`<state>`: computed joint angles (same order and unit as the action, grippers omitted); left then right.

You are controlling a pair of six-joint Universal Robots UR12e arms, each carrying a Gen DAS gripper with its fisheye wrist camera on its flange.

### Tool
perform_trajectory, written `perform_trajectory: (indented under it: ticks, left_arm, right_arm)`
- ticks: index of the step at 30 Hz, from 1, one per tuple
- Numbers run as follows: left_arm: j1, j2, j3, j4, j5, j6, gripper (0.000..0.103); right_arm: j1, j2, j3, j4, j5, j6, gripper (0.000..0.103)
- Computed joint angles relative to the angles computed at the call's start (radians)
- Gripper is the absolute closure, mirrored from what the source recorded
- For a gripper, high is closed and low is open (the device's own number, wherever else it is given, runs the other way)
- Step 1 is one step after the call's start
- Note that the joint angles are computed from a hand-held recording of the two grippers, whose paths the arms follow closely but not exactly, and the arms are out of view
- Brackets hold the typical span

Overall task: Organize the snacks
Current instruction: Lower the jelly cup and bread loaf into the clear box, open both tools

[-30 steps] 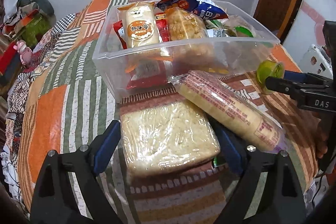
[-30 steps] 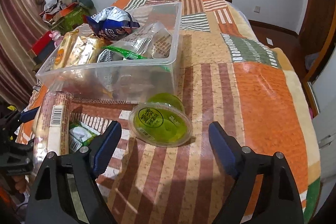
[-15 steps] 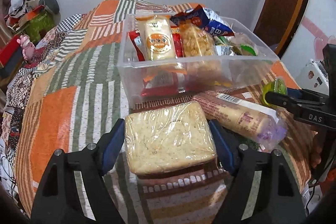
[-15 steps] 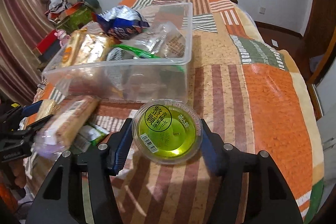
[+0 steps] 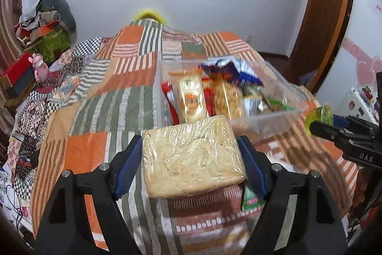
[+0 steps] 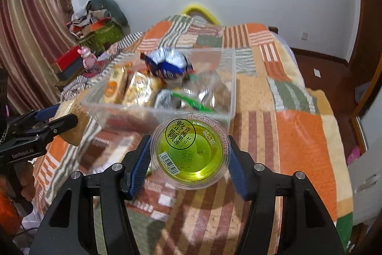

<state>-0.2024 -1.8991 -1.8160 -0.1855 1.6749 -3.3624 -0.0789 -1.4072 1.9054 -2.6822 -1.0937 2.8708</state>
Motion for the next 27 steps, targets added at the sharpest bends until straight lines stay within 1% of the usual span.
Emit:
perform_trajectory:
  ticks: [4, 10, 13, 15, 22, 27]
  left_arm:
    - [0.003, -0.014, 0.034, 0.013, 0.006, 0.012, 0.024]
    - [0.009, -0.042, 0.093, 0.026, -0.007, 0.012, 0.024]
    - [0.007, -0.061, 0.127, 0.027, 0.0, 0.027, 0.024]
    - [0.004, -0.076, 0.15, 0.031, 0.017, 0.039, 0.024]
    - [0.007, -0.122, 0.22, 0.012, 0.027, 0.039, 0.024]
    - [0.014, -0.16, 0.271, -0.018, 0.04, 0.04, 0.024]
  right_arm:
    - [0.007, 0.014, -0.022, -0.029, 0.004, 0.014, 0.047]
    - [0.024, 0.04, -0.06, -0.067, -0.006, 0.032, 0.047]
    - [0.033, 0.059, -0.082, -0.089, -0.014, 0.04, 0.047]
    - [0.038, 0.071, -0.095, -0.101, -0.019, 0.058, 0.047]
    - [0.054, 0.119, -0.142, -0.117, -0.045, 0.093, 0.047]
    - [0.064, 0.148, -0.173, -0.117, -0.079, 0.095, 0.047]
